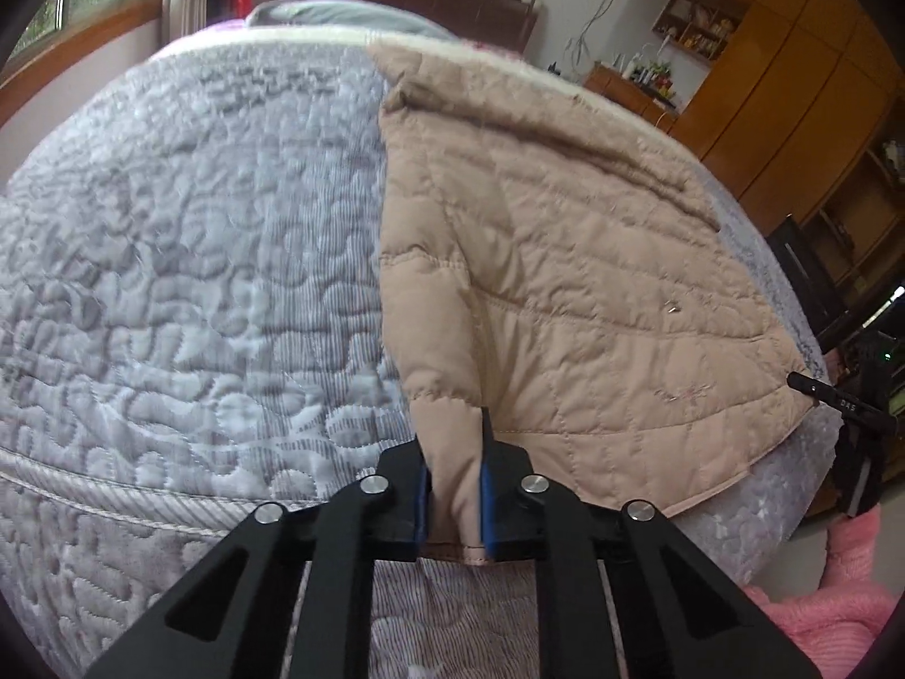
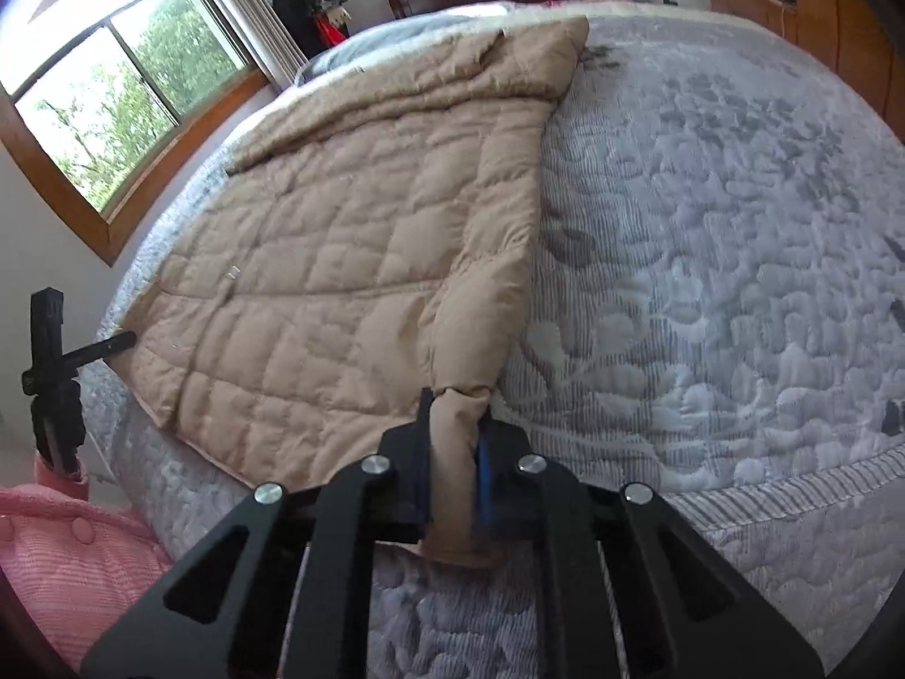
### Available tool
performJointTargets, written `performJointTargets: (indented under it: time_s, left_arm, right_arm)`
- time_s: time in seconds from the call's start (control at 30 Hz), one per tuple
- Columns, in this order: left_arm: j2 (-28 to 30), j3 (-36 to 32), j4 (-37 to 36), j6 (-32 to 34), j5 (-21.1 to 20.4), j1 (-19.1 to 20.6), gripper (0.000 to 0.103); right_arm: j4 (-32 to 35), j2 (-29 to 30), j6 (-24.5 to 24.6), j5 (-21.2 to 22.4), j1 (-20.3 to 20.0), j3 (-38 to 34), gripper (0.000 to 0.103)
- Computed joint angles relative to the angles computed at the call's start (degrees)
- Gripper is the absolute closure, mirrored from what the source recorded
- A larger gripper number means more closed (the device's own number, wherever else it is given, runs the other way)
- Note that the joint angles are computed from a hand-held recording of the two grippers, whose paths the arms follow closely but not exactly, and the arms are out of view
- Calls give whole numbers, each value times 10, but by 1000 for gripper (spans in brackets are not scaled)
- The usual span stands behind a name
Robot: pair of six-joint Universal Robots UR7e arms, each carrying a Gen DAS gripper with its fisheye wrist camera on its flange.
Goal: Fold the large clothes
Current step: 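Grasp the coat hem with both grippers and lift it toward the collar, then lay the lifted hem over the coat body with both grippers and release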
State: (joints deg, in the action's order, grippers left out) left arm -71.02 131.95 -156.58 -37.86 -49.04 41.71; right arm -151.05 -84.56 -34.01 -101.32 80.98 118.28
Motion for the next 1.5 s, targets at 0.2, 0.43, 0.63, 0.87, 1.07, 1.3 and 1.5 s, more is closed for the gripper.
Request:
performJointTargets:
  time_s: [0.2,0.43,0.63,0.87,1.07,1.3,1.5]
  left_arm:
    - [-42,27,16,11,-14,-28,90]
    - [13,24,40,21,12,-11,89]
    - [-9,29,28,29,32,-34,90]
    - [-19,-9,-64,92,39,-26,90]
    - [21,-99,-65,164,51,8,91]
    - [93,-240,-83,263,45,63,91]
    - [165,-366,-70,313,37,105,91]
  right_arm:
    - [8,-35,-21,10,-10,22,92]
    - [-15,-8,1,8,-40,32,92]
    - [-24,-34,1,60,-45,39,93]
    - [-20,-40,-13,94,-5,-1,94]
    - [5,10,-10,90,32,-89,94]
    - [83,118,40,70,71,-262,94]
    - [154,229,93,40,82,-425,94]
